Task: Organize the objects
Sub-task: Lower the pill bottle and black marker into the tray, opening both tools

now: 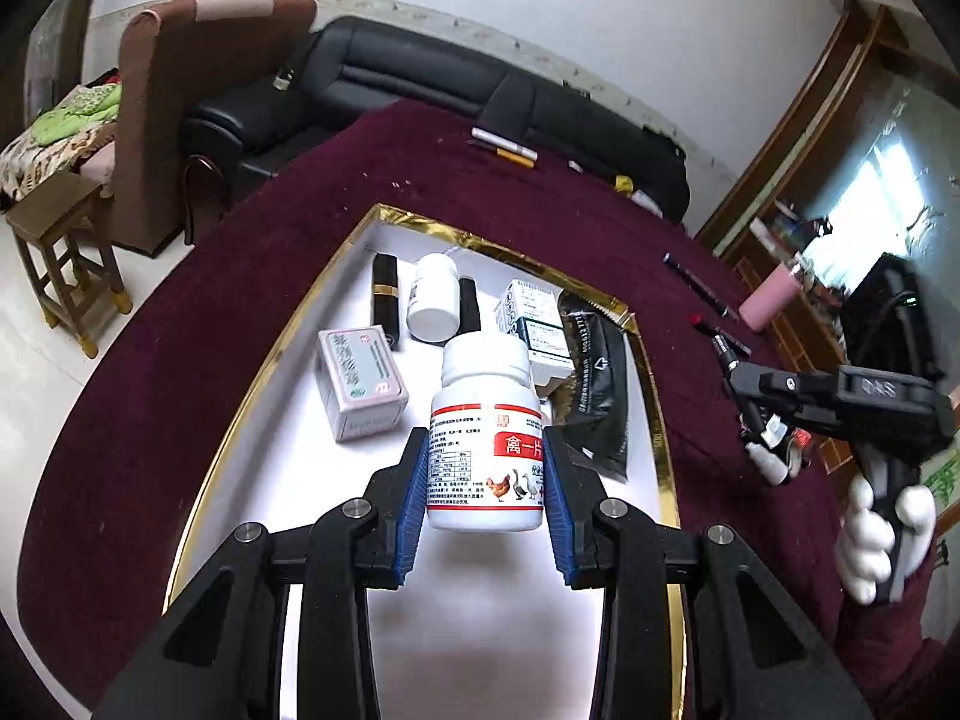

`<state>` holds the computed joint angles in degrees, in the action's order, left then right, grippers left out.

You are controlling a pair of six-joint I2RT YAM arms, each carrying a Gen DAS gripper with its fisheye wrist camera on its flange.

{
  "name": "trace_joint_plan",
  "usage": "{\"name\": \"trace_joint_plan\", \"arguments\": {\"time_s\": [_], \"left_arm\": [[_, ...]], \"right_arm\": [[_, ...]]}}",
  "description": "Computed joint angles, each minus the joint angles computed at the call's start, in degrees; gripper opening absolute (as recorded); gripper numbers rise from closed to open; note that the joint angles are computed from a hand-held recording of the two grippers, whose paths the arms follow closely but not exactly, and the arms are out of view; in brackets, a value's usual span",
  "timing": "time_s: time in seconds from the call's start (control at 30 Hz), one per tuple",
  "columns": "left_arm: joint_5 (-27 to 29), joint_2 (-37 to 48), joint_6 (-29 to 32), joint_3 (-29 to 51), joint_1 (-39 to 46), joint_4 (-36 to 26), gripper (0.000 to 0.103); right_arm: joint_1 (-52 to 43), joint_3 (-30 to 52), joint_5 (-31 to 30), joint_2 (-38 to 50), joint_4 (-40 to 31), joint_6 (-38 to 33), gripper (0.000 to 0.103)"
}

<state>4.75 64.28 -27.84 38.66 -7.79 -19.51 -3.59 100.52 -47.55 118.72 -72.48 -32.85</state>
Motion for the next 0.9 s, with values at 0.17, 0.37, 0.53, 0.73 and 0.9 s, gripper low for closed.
{"name": "trace_joint_plan", "arguments": {"time_s": [0.17,0.37,0.53,0.73,0.9], "left_arm": [[4.0,12.5,2.5,6.2,4.4,0.5,0.03],[6.8,18.2,0.6,7.8,7.4,2.2,0.031],[8.2,14.7,-2.2,3.5,8.2,7.0,0.031],[9.0,11.4,-6.8,-0.3,8.6,9.7,0.043],[7.3,11.8,-7.9,0.5,6.9,8.4,0.051]], "right_arm": [[7.0,-6.8,1.9,-1.7,5.7,4.3,0.014],[12.8,-11.3,5.4,-2.9,11.7,8.2,0.014],[15.8,-15.1,9.4,-4.6,19.6,12.5,0.016],[14.3,-16.5,10.6,-6.4,21.8,12.8,0.023],[11.0,-18.0,8.2,-9.7,22.6,13.2,0.032]]}}
